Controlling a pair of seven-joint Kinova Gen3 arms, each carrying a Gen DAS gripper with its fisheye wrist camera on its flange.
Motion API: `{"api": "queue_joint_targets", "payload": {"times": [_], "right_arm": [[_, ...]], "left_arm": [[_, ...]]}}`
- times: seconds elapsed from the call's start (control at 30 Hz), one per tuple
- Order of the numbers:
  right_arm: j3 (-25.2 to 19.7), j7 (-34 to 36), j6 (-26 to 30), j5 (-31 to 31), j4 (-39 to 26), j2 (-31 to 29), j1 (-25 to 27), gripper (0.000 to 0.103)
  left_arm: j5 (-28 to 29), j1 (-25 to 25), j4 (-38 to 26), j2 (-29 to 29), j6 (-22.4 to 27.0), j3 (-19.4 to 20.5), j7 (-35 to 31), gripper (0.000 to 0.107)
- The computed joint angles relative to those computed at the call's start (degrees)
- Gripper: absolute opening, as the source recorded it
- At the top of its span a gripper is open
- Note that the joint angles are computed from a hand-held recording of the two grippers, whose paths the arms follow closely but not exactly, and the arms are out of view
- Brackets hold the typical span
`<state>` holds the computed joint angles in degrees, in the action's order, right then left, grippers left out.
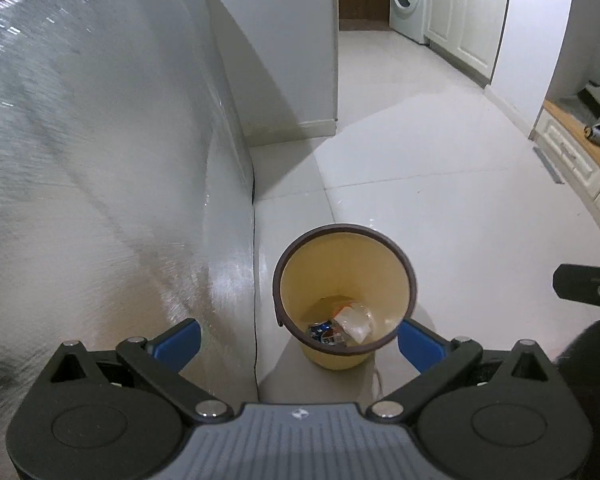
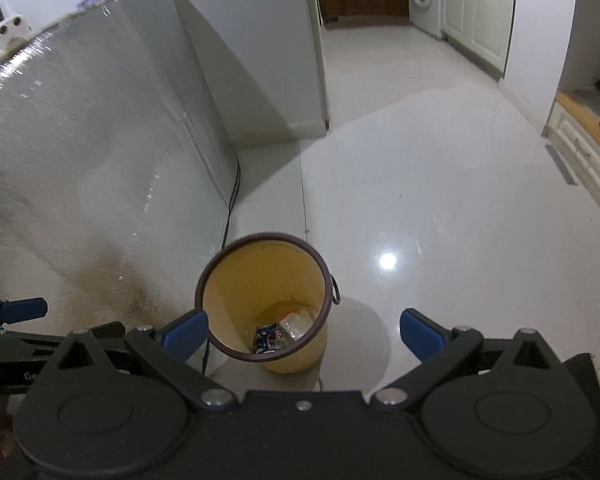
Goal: Collect trash
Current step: 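Move both open tools back from the bucket toward the table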
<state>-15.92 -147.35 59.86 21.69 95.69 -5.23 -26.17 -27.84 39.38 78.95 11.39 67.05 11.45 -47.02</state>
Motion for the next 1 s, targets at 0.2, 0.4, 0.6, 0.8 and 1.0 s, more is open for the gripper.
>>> {"api": "queue_joint_targets", "payload": {"times": [0.2, 0.4, 0.6, 0.8, 1.0], "right_arm": [[-4.66, -1.90, 8.02, 2.70, -3.35, -4.45, -0.97, 0.103], [-9.98, -4.72, 15.63, 5.97, -7.80, -7.21, -0.78, 0.103], [-15.57, -6.51, 22.52, 8.69, -12.66, -8.85, 0.05, 0.103], [-20.99, -6.21, 27.03, 10.78, -18.25, -10.63, 2.45, 0.103], [-27.05, -6.22, 28.53, 12.27, -22.28, -12.14, 7.71, 0.103]], "left_arm": [[-0.67, 0.97, -0.97, -4.94, 2.77, 2.09, 1.26, 0.103], [-1.65, 1.28, -3.59, -8.74, 6.06, 5.58, 1.74, 0.103], [-3.52, 1.54, -7.28, -11.79, 10.09, 9.30, 2.66, 0.103], [-6.12, 0.67, -10.27, -14.41, 13.55, 12.84, 2.57, 0.103], [-6.13, -2.61, -11.16, -18.01, 14.77, 14.99, 1.70, 0.103]]}}
